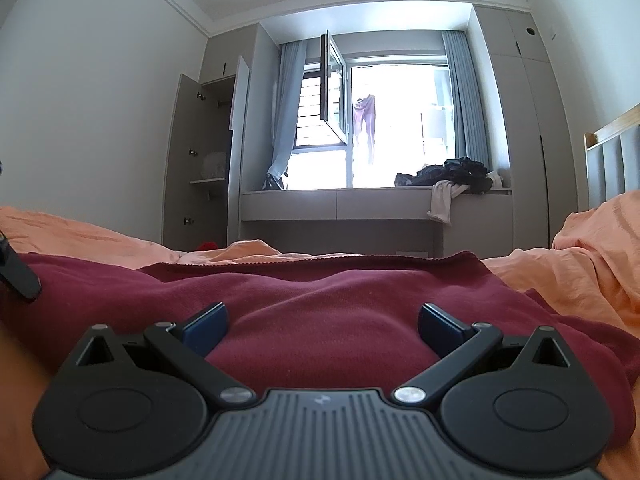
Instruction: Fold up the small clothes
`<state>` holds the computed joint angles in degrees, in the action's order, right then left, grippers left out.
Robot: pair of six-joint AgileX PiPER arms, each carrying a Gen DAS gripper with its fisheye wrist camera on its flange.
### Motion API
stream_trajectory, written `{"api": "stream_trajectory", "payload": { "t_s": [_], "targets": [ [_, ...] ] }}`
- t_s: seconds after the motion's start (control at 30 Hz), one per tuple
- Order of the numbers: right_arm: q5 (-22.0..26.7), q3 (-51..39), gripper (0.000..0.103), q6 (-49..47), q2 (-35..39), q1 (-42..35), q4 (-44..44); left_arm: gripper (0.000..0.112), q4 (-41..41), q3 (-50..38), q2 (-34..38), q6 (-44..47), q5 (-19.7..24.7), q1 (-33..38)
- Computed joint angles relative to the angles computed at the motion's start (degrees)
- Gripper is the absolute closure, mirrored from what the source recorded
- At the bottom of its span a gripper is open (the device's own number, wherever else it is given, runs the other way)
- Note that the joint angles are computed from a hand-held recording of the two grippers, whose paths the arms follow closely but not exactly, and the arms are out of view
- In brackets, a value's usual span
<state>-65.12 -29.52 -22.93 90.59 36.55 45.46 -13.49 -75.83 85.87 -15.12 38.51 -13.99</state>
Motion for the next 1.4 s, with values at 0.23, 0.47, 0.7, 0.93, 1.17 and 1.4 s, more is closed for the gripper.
{"api": "stream_trajectory", "payload": {
  "t_s": [0.23,0.47,0.7,0.93,1.17,1.4],
  "targets": [
    [10.78,-2.83,0.0,-11.59,-6.58,-0.09,6.61,0.01,10.04,0.6,-0.3,-9.33,-4.42,-3.29],
    [11.16,-4.19,0.0,-19.34,-8.52,-1.86,12.43,0.01,-6.44,8.01,-2.73,-1.0,-17.4,0.32],
    [4.49,0.54,0.001,-0.22,-3.65,-3.01,3.59,0.01,-14.84,6.11,-0.02,4.77,-15.03,2.76],
    [3.17,1.06,0.001,1.81,-3.1,-3.55,2.15,0.057,-0.13,3.58,0.83,-5.91,-14.3,-0.8],
    [5.02,1.07,0.001,0.65,-4.36,-3.64,2.59,0.088,0.98,3.18,1.36,-5.92,-16.88,-1.86],
    [9.95,4.81,0.0,-5.91,-14.34,-4.48,4.8,0.09,13.45,-8.45,5.22,-9.23,-15.62,-7.79]
  ]
}}
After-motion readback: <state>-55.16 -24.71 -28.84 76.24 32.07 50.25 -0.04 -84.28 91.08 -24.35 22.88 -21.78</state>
